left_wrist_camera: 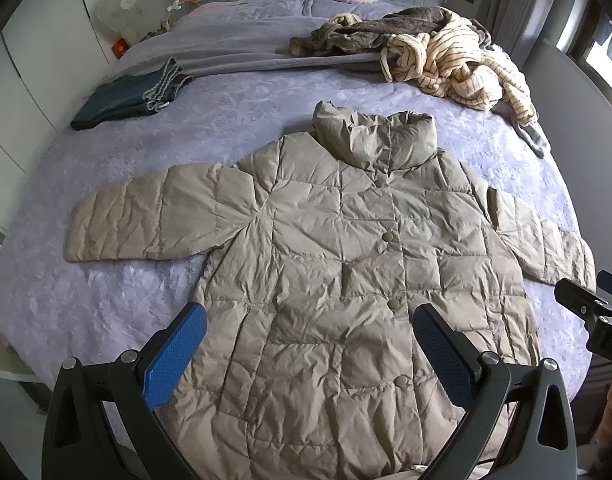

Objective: Fold large clothes

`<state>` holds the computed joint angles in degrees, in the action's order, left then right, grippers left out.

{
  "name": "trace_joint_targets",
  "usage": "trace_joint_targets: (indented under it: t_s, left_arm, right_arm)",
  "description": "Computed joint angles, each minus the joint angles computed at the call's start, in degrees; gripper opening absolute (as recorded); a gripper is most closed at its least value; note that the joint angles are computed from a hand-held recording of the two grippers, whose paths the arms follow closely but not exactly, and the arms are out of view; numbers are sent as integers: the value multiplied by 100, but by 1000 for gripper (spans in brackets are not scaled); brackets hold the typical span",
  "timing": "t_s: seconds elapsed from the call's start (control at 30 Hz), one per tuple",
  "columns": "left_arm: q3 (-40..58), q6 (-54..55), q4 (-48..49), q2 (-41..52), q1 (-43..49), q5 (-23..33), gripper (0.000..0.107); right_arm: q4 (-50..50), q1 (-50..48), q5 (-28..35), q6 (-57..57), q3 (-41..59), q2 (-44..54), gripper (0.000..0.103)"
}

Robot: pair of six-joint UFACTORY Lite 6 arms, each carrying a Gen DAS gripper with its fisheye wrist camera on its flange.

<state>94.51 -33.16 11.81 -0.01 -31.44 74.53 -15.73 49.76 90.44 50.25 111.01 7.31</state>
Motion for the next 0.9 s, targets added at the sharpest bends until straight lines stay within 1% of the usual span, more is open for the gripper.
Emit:
trace_joint_targets:
  t_s: [0.17, 0.27, 0.37, 0.5, 0.63, 0.7, 0.8, 0.9]
  left_arm:
    - [-461, 106, -207, -350, 365, -193, 103]
    - [-940, 323, -426, -608, 808, -429, 103]
    - [-1449, 615, -608, -834, 1264, -659, 103]
    - [-2294, 1171, -845, -1131, 2026, -1052, 103]
    - [-3052, 2021, -1296, -1324, 3123, -1521, 103]
    - [-3366, 2519, -1548, -1326, 3728, -1792, 103]
    - [-3628, 3376, -2093, -1038, 4718, -2239, 103]
    - [-3560, 4201, -2771, -475, 5535, -2561, 103]
  right_arm:
    - [40, 84, 143, 130, 91, 31, 103]
    - [82, 163, 307, 280, 317, 223, 103]
    - [168, 191, 308, 382, 340, 304, 103]
    - [378, 219, 71, 564, 220, 409, 103]
    - [603, 318, -330, 723, 108, 665, 103]
    - [738, 399, -476, 715, 297, 1006, 103]
    - [869, 566, -678, 672, 612, 1585, 103]
    - [1161, 660, -1043, 582, 854, 2146, 103]
